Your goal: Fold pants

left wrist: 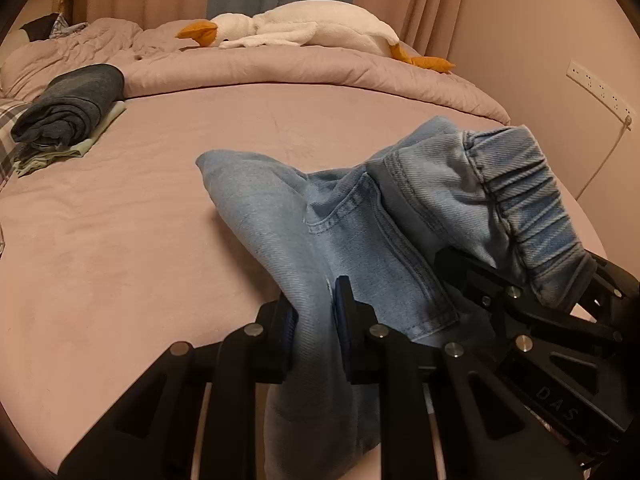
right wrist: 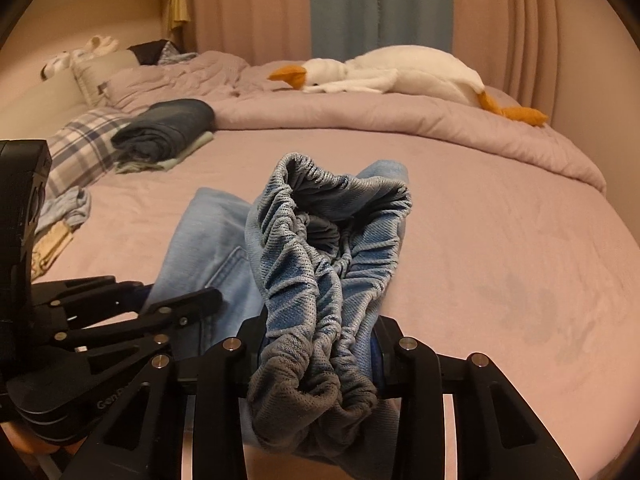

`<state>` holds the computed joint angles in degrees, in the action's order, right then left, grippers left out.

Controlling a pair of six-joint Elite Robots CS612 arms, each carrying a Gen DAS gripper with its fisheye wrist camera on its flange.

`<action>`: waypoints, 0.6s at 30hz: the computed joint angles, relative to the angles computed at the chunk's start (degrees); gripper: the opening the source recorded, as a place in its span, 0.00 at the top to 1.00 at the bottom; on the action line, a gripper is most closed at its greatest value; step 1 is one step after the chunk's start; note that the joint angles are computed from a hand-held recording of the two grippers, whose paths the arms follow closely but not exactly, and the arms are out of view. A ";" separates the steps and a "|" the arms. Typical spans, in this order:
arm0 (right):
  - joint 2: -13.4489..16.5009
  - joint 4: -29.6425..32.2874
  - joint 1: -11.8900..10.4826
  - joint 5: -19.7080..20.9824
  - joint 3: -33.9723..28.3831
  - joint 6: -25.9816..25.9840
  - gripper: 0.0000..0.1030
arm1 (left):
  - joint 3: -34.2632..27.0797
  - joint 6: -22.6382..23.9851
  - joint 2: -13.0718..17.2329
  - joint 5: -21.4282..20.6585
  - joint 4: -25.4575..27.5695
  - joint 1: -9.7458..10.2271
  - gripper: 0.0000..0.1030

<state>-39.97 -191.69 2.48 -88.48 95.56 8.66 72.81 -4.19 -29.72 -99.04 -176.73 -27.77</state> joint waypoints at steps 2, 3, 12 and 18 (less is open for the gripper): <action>-0.11 -0.27 0.14 0.38 0.10 -0.08 0.62 | 0.50 -0.34 -0.26 -0.06 -0.48 0.14 0.84; -0.12 -0.39 0.12 0.64 0.06 -0.10 0.62 | 0.90 -0.52 -0.47 0.07 -0.97 0.20 0.84; -0.74 -2.12 0.82 2.03 0.23 -1.49 0.62 | 4.17 -1.77 -2.22 1.59 -5.46 0.66 0.84; -0.88 -2.68 1.37 2.98 -0.01 -3.02 0.62 | 5.76 -2.52 -2.94 2.34 -7.16 1.15 0.84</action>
<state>-40.85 -194.37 3.85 -85.51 95.55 5.64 78.57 -6.72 -32.65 -96.71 -183.89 -26.62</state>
